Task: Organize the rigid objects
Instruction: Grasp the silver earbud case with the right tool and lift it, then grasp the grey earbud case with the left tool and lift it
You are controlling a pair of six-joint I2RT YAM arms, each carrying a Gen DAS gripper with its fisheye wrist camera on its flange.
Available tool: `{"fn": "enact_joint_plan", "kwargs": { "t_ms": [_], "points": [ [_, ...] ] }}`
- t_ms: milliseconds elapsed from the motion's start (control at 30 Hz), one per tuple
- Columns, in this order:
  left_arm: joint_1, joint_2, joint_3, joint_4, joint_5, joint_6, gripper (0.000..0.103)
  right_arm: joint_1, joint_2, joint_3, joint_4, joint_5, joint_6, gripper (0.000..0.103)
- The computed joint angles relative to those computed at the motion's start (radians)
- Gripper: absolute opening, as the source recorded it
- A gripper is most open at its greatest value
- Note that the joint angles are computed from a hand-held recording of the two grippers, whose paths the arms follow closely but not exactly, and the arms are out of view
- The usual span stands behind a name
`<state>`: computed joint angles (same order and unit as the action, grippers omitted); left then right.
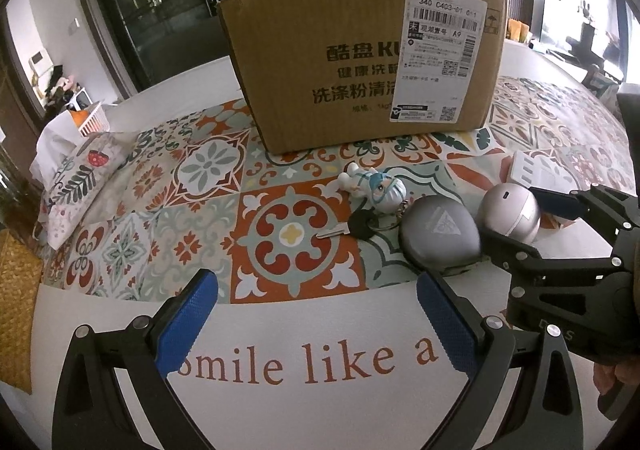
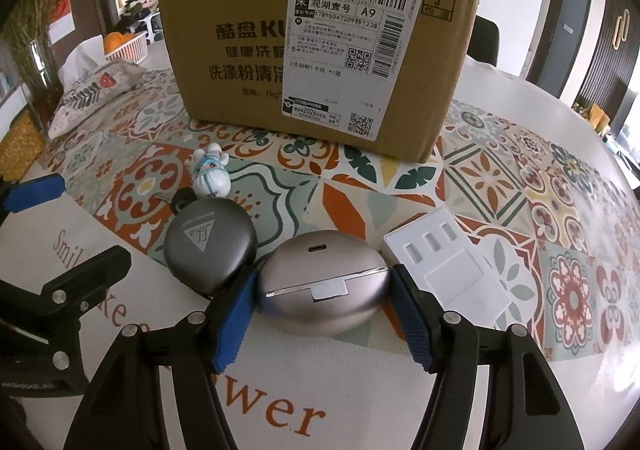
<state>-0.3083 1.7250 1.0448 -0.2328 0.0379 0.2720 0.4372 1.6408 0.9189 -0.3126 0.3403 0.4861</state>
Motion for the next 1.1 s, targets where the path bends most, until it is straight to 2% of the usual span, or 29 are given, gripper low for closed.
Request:
{"fn": "enact_joint_plan", "kwargs": {
  "t_ms": [233,433,867,1033,1100],
  "points": [
    [-0.012,-0.032,-0.005,-0.016,0.036,0.015,0.101,0.026,-0.068,-0.036,-0.035,0.014,0.064,0.066],
    [-0.054,-0.046,-0.003,-0.015,0.064,-0.021,0.101,0.036,-0.184,-0.083,-0.099,0.056,0.137,0.066],
    [-0.147,0.042,0.033,0.033,0.036,-0.106,0.094,-0.009,-0.315,-0.151,-0.157,0.152,0.141,0.066],
    [-0.163,0.088,0.050,0.038,-0.001,-0.136,0.079,-0.028,-0.310,-0.169,-0.132,0.146,0.126,0.066],
    [-0.161,0.107,0.064,0.024,0.017,-0.146,0.075,-0.033,-0.304,-0.177,-0.120,0.137,0.124,0.066]
  ]
}}
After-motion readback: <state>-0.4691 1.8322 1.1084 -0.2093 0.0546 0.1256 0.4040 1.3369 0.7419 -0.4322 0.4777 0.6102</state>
